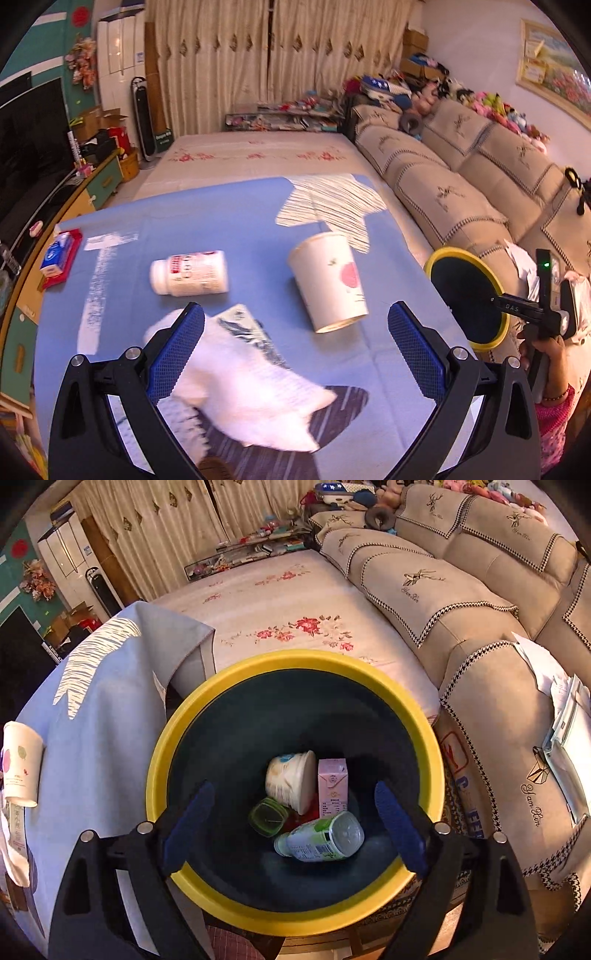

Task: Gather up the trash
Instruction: 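Grasp the white paper cup with pink leaf using the left gripper, then carry the paper cup over the yellow bin and open the left gripper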

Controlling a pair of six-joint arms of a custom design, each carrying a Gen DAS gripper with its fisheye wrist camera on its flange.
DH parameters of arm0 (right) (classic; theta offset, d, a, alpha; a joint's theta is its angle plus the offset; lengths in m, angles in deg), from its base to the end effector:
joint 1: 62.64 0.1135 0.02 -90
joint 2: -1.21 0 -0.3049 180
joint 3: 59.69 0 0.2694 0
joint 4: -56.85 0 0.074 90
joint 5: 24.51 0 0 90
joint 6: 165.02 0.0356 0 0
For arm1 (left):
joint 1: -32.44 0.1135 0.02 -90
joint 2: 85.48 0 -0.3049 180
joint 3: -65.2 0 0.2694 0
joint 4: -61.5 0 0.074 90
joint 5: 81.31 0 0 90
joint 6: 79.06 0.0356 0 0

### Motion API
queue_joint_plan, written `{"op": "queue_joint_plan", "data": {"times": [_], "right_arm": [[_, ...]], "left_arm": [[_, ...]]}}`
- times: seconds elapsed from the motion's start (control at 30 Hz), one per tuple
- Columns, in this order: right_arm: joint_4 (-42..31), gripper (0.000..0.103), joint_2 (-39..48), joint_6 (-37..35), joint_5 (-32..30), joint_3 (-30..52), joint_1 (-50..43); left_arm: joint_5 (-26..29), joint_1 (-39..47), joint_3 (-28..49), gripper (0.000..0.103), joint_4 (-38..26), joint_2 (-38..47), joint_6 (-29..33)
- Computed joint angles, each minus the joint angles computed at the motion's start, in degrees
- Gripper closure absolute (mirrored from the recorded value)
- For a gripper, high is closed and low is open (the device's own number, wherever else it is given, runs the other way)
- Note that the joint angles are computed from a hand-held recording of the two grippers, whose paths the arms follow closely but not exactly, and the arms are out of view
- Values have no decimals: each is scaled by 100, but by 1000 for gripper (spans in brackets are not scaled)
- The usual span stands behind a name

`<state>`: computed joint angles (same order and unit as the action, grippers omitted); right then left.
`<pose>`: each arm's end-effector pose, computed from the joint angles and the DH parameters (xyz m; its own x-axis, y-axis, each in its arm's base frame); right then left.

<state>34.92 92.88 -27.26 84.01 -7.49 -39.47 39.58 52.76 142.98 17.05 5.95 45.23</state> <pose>0.2696 0.1031 0.1524 -0.7153 0.4574 -0.5283 0.4407 0.8820 0.1669 0.3295 0.1025 0.2660 -0.6823 0.2629 -0.6821 0.4125 0.9088 -0.0624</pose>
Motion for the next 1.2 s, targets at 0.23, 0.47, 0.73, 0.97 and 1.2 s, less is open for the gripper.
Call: {"op": "queue_joint_plan", "data": {"times": [0.23, 0.47, 0.73, 0.97, 1.2], "right_arm": [[201, 17, -655, 110, 129, -505, 218], [272, 17, -1057, 167, 165, -768, 501], [374, 17, -1244, 208, 124, -982, 504], [507, 17, -1259, 215, 42, -1112, 482], [586, 17, -1372, 252, 33, -1245, 481]], "left_arm": [[-923, -1017, 96, 5, 154, 335, -665], [-1598, -1561, 755, 13, 119, 1186, -1383], [-2014, -1790, 1121, 32, 41, 1803, -1607], [-2096, -1840, 1122, 42, 133, 1878, -1601], [-1952, -1891, 966, 45, 146, 1632, -1537]]}}
